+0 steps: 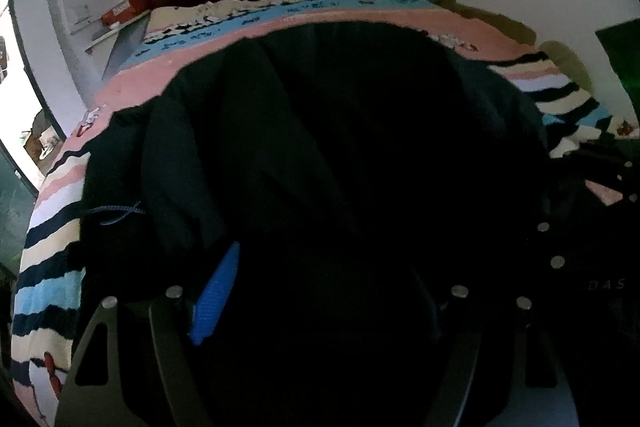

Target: Fold large clothes

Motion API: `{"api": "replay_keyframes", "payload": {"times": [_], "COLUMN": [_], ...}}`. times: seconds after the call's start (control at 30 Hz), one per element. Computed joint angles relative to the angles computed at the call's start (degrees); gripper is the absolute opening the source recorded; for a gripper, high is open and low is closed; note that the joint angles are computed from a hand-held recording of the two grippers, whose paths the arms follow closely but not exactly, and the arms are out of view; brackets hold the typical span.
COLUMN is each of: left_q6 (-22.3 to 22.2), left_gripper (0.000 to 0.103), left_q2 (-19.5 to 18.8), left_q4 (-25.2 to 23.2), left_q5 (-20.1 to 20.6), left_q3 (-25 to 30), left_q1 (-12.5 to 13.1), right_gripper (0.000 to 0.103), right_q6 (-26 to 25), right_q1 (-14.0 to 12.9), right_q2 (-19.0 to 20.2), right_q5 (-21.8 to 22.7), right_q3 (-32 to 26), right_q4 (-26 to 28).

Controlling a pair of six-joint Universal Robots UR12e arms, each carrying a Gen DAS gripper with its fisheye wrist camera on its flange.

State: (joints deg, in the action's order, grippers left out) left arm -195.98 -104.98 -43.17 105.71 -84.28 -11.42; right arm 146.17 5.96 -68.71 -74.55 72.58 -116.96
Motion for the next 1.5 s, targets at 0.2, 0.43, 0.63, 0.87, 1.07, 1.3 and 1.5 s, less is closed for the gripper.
{"api": "replay_keyframes", "payload": {"times": [0.2,0.43,0.63,0.87,1.07,1.3,1.5], "left_q6": [0.33,-1.56,-5.31,-8.58,-11.37,-15.15,-17.85], "left_gripper": [0.076,0.076,0.076,0.076,0.076,0.076,0.076], "left_q2": [2.07,5.15,7.95,10.32,12.31,14.32,15.95], "left_q4": [1.76,0.21,-3.23,-6.54,-9.69,-12.6,-13.92], "left_q5": [3.28,9.25,13.77,18.55,21.74,22.41,21.91], "left_q3": [-1.18,-2.01,-2.56,-3.41,-4.83,-6.84,-8.66], "left_q1": [-1.57,-4.72,-7.1,-9.15,-10.22,-10.62,-10.56], "right_gripper": [0.07,0.074,0.078,0.083,0.085,0.087,0.089], "right_q6": [1.44,2.43,3.38,3.35,4.64,9.26,11.77], "right_q1": [-1.3,-3.46,-6.0,-8.96,-12.22,-16.05,-18.68], "right_q2": [-2.42,-7.41,-11.08,-14.81,-17.06,-18.67,-19.76], "right_q5": [3.86,7.63,10.06,9.98,9.92,10.29,10.98], "right_q3": [2.5,8.0,11.93,15.97,18.29,20.11,21.84], "right_q4": [-2.38,-3.63,-4.64,-7.29,-9.5,-11.58,-12.68]}}
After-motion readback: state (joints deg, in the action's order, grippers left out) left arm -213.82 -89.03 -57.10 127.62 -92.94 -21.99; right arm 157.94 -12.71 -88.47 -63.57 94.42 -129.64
